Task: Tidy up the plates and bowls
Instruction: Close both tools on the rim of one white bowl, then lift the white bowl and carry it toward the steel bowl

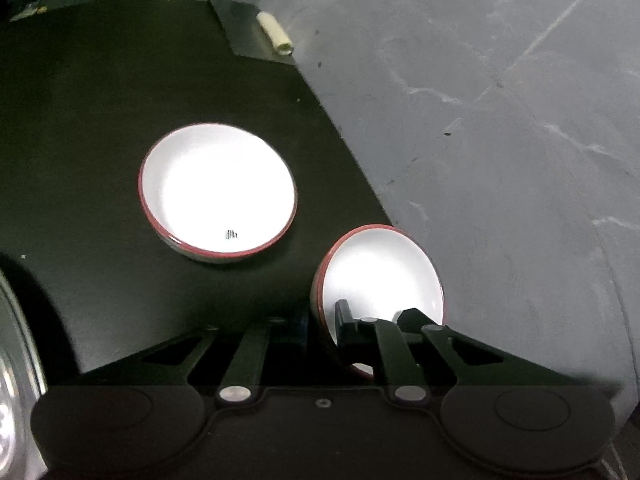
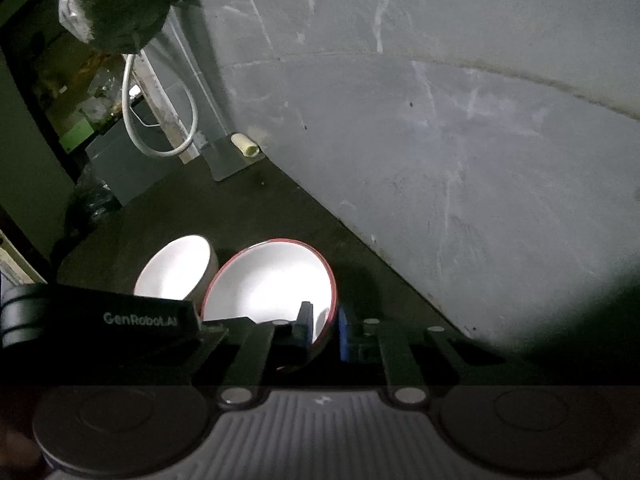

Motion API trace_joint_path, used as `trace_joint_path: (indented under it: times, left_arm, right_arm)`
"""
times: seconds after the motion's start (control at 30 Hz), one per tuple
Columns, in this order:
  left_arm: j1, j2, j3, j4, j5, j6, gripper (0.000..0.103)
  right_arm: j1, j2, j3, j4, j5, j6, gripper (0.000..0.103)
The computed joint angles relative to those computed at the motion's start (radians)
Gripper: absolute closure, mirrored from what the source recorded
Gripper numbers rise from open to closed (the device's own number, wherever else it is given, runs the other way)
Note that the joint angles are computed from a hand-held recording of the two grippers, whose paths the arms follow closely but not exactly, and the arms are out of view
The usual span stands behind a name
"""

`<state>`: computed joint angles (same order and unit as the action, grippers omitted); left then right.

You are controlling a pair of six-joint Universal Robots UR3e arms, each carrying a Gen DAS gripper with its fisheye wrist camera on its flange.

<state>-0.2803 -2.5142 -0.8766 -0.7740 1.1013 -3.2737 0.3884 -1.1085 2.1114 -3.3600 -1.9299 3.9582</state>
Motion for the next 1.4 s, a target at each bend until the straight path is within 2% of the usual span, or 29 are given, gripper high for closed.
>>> trace_joint_path:
  times: [0.37, 0.7, 0.8, 0.9, 1.1, 1.23, 1.4]
  left_arm:
    - [0.048, 0.337, -0.501, 0.368, -0.041, 0.055, 0.091]
    - [0.164, 0.727, -0.988, 0.676, -0.119, 0.118, 0.093]
    - [0.215, 0.834, -1.106, 0.736, -0.149, 0.144, 0.093]
    - [0.28, 0.952, -1.224, 0.757, -0.19, 0.167, 0.093]
    - [0.456, 1.236, -1.408, 0.594, -0.289, 0.263, 0.092]
    - [0.608, 1.457, -1.503, 0.35, -0.364, 0.381, 0.092]
    - [0.8, 1.704, -1.538, -0.043, -0.462, 0.581, 0.092]
  right_arm:
    - [0.188, -0.106, -0.003, -0.001, -0.22, -0.006, 0.09]
    - [0.443, -0.146, -0.148, 0.118, -0.467, -0.039, 0.09]
    - [0.518, -0.129, -0.211, 0.136, -0.536, -0.079, 0.09]
    - [0.569, -0.11, -0.262, 0.145, -0.562, -0.117, 0.09]
    - [0.631, -0.081, -0.348, 0.172, -0.526, -0.195, 0.09]
    - [0.66, -0.064, -0.394, 0.227, -0.479, -0.195, 0.09]
    - [0.682, -0.04, -0.454, 0.288, -0.437, -0.195, 0.09]
